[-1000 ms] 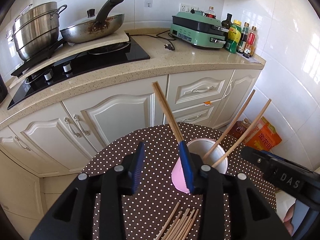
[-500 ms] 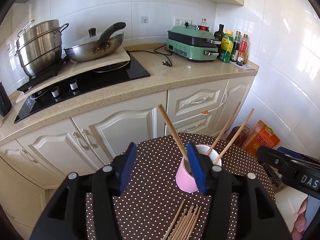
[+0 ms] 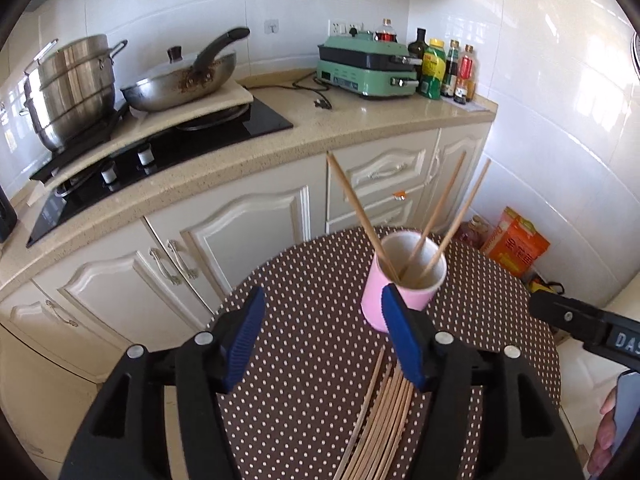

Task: Organize utensils
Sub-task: 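Withdraw both open tools from the pink cup, then lower the right tool onto the chopstick pile and grasp one chopstick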

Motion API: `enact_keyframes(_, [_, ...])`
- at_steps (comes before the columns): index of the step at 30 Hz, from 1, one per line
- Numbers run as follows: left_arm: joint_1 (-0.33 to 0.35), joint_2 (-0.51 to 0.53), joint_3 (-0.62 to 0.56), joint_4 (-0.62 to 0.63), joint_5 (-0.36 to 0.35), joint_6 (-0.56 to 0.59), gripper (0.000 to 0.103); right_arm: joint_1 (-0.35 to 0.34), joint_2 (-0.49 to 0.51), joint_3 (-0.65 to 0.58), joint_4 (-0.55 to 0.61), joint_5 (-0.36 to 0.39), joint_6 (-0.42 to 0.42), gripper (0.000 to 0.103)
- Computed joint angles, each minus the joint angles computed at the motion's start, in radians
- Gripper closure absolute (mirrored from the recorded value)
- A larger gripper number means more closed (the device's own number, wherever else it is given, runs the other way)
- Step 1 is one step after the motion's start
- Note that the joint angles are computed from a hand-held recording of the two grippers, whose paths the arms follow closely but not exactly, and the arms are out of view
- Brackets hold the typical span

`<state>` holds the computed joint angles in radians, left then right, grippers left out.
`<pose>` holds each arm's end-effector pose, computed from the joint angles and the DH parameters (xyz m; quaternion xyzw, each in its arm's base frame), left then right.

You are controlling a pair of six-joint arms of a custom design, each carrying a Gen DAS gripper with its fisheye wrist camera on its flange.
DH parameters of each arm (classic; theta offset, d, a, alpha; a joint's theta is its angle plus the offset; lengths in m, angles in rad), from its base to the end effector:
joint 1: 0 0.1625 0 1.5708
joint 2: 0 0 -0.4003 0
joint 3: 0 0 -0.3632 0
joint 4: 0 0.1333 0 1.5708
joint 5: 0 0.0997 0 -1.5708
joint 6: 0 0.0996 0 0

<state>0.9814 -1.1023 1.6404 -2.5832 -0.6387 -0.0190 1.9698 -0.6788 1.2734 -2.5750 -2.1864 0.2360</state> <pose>-0.1609 -0.6243 0.3262 0.1430 0.8630 -0.3311 0.3539 0.3559 -0.6490 0.1755 0.0146 -0.9350 0.2767 0.2213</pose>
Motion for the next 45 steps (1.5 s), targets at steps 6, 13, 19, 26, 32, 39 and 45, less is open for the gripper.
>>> enact_keyframes(6, [0.033, -0.046, 0.071, 0.093, -0.017, -0.018, 0.043, -0.015, -0.005, 0.091, 0.033, -0.019, 0.131, 0.017])
enact_keyframes(13, [0.080, -0.073, 0.129, 0.180, -0.034, -0.035, 0.043, -0.028, 0.026, 0.127, 0.104, -0.025, 0.204, 0.017])
enact_keyframes(19, [0.114, -0.072, 0.143, 0.203, -0.069, -0.044, 0.043, -0.028, 0.063, 0.134, 0.146, -0.034, 0.236, 0.017])
enact_keyframes(26, [0.141, -0.069, 0.152, 0.244, -0.080, -0.053, 0.043, -0.014, 0.117, 0.116, 0.184, -0.069, 0.224, 0.017])
enact_keyframes(32, [0.160, -0.077, 0.158, 0.282, -0.082, -0.079, 0.043, 0.001, 0.177, 0.065, 0.231, -0.125, 0.250, 0.017])
enact_keyframes(39, [0.168, -0.088, 0.164, 0.309, -0.081, -0.099, 0.043, 0.018, 0.267, -0.017, 0.274, -0.188, 0.290, 0.017])
enact_keyframes(45, [0.168, -0.089, 0.160, 0.316, -0.080, -0.108, 0.043, 0.031, 0.308, -0.085, 0.339, -0.189, 0.322, 0.032])
